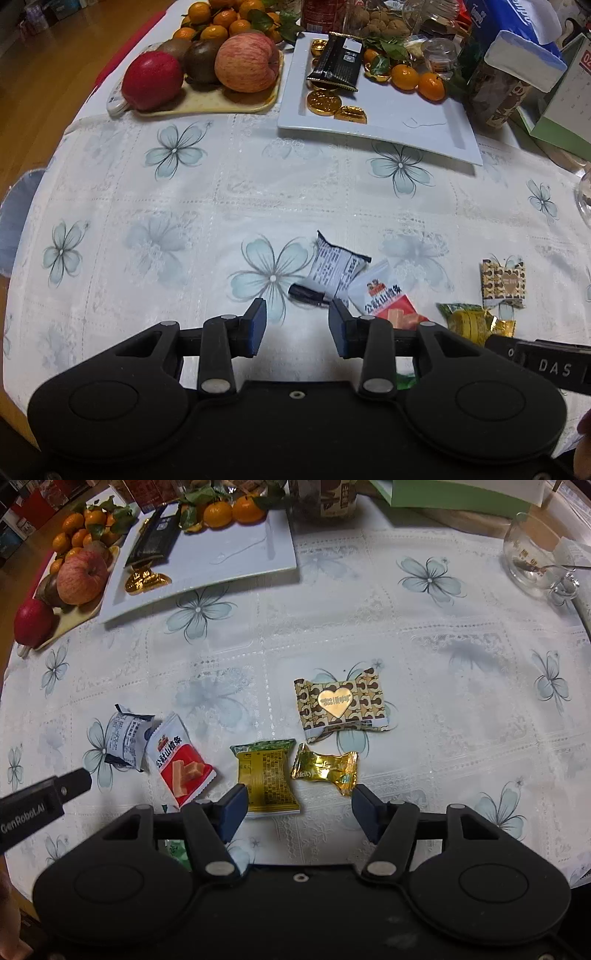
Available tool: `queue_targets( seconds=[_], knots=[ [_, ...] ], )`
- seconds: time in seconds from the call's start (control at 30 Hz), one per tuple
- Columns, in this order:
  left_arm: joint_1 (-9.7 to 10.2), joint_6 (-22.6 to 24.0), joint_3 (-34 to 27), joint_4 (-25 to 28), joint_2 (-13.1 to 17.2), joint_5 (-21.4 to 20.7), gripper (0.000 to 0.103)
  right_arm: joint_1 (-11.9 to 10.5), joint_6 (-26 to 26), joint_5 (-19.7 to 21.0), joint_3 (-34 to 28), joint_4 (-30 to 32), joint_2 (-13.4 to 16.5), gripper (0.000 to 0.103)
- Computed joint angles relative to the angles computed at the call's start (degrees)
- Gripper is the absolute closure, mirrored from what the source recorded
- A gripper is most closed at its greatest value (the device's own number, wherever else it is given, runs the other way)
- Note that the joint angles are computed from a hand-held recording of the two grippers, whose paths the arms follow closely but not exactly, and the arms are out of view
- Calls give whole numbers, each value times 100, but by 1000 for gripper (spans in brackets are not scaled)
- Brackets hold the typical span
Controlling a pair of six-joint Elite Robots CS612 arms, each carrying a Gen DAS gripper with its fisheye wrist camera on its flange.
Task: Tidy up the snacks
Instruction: 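Move both open grippers back to the remaining snacks, then grasp the white printed packet with the left gripper while the right gripper grasps the yellow-green packet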
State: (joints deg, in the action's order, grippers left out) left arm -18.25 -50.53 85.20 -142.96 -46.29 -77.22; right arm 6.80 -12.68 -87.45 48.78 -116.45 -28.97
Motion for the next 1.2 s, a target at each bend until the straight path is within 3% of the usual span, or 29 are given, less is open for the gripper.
queue_targets(
  seconds=[0.33, 0.53, 0.8, 1.0, 1.03, 1.1, 1.2],
  knots=[
    [78, 572, -299, -311, 333, -135, 56, 20, 257, 63, -281, 295, 203, 40],
    [99, 762, -475, -168, 482, -238, 52, 32, 468, 3, -303, 159, 246, 40],
    [86, 741, -589, -56, 549, -231, 51, 49, 657, 135, -434, 300, 339, 40],
    [88, 623, -544, -39, 513, -187, 51, 115, 492, 117, -354, 301, 331, 40],
    [93, 607, -536, -48, 511, -195, 51, 127, 450, 90, -332, 281, 327, 42],
    [109, 581, -532, -79, 515, -257, 51, 148, 370, 37, -311, 268, 333, 56],
    [105, 563, -547, -79, 530, -256, 51, 168, 347, -43, -383, 407, 386, 67]
  ],
)
